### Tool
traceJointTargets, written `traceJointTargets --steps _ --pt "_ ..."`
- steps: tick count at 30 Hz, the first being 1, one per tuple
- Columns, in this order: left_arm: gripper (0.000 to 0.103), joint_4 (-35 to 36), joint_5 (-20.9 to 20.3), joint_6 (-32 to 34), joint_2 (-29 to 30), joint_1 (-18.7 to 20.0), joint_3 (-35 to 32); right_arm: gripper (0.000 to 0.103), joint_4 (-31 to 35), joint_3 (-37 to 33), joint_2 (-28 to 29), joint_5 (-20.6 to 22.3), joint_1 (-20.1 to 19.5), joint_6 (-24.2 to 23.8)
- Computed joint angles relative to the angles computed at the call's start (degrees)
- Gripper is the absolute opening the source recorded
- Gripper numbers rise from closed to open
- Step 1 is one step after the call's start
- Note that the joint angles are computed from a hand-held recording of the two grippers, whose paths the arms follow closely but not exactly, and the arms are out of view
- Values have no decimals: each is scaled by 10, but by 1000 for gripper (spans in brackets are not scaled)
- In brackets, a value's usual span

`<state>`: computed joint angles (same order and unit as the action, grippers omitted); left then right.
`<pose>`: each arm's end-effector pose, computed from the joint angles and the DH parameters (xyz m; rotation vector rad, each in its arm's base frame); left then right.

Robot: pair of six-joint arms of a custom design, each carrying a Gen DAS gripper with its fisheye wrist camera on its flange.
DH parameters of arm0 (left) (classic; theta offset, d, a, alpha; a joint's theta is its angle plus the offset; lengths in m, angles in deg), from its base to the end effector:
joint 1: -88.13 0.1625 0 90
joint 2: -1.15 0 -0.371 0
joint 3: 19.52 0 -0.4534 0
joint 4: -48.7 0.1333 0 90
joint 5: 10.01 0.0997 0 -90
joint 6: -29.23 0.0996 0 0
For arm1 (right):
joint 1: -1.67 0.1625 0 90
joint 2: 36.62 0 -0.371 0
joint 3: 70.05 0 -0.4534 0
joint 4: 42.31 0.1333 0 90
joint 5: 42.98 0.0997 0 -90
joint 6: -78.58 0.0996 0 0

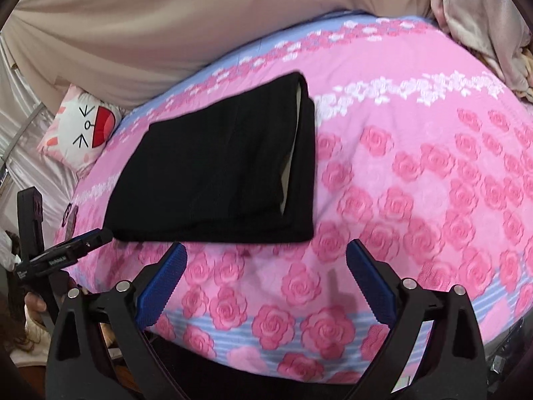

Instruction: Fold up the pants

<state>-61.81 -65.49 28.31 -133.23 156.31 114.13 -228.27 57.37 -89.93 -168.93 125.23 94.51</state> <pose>0.0585 -0.3644 0.3931 0.3169 2.5386 -0.6259 0.3213 -0.3489 -0.0138 0.2386 -2.6053 0.8123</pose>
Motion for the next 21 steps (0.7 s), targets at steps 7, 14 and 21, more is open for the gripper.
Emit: traceJointTargets --steps 7,14,21 --pt "97 5 -31 7 11 27 -8 97 43 2 11 9 -2 19" --pt "97 -13 -85 10 58 51 -29 97 12 -5 21 30 -11 17" --pt "97 -25 -153 -9 108 78 -61 97 -11 -25 33 70 -34 0"
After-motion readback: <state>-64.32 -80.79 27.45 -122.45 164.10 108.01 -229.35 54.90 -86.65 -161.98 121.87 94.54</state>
